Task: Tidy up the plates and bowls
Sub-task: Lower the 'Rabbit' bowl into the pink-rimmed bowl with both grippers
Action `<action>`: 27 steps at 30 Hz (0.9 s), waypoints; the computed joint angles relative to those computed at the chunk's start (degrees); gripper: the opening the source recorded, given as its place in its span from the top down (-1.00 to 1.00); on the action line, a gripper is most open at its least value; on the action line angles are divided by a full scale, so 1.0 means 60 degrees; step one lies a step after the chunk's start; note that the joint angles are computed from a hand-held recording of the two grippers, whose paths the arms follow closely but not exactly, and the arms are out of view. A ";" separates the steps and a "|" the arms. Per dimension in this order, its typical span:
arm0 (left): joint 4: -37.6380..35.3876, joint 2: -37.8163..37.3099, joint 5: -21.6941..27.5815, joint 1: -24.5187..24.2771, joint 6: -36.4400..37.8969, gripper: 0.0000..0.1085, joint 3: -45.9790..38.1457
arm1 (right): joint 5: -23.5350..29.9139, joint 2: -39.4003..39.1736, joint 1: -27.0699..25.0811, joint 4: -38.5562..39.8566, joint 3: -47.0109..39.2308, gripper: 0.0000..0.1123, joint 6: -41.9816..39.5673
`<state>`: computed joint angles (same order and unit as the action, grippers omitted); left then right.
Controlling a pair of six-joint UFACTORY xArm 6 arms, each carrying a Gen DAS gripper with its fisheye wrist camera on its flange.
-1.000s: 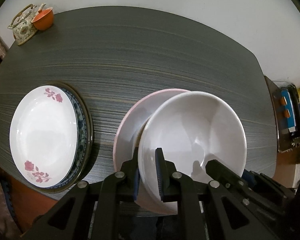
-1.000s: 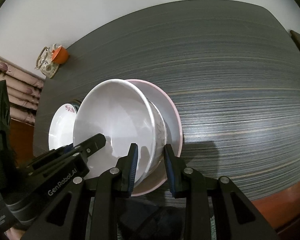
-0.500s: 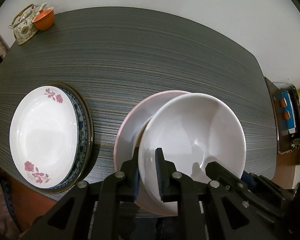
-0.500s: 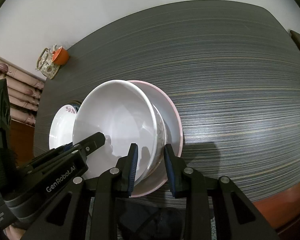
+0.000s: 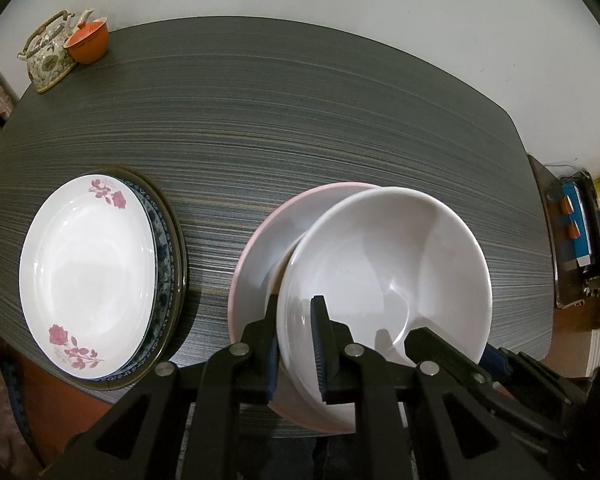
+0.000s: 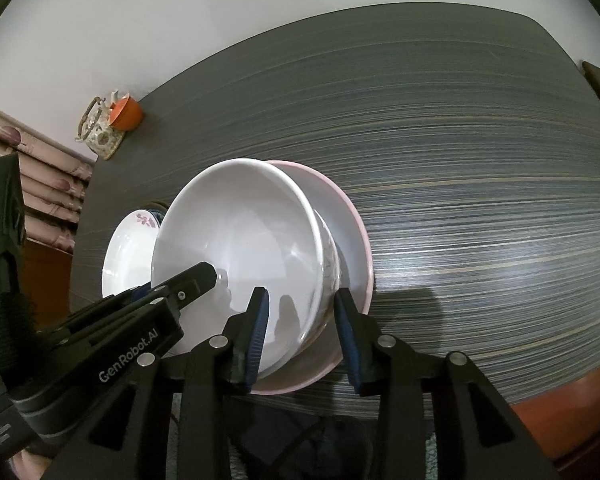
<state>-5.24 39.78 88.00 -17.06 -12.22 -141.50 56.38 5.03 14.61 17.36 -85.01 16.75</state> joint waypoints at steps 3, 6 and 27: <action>0.0026 -0.0077 -0.0082 -0.0010 -0.0031 0.73 0.0115 | 0.0000 -0.0070 -0.0037 0.0068 0.0071 0.42 -0.0027; 0.0102 -0.0231 -0.0227 -0.0048 0.0007 0.73 0.0363 | 0.0003 -0.0083 -0.0059 0.0087 0.0083 0.40 -0.0052; 0.0439 -0.1303 -0.1358 -0.0107 0.0110 0.40 0.1837 | -0.0306 -0.0733 -0.0304 0.0571 0.0772 0.32 -0.0408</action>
<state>-2.61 31.96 79.86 -17.70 -11.56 -130.48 54.54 0.63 12.78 20.79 -80.37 14.31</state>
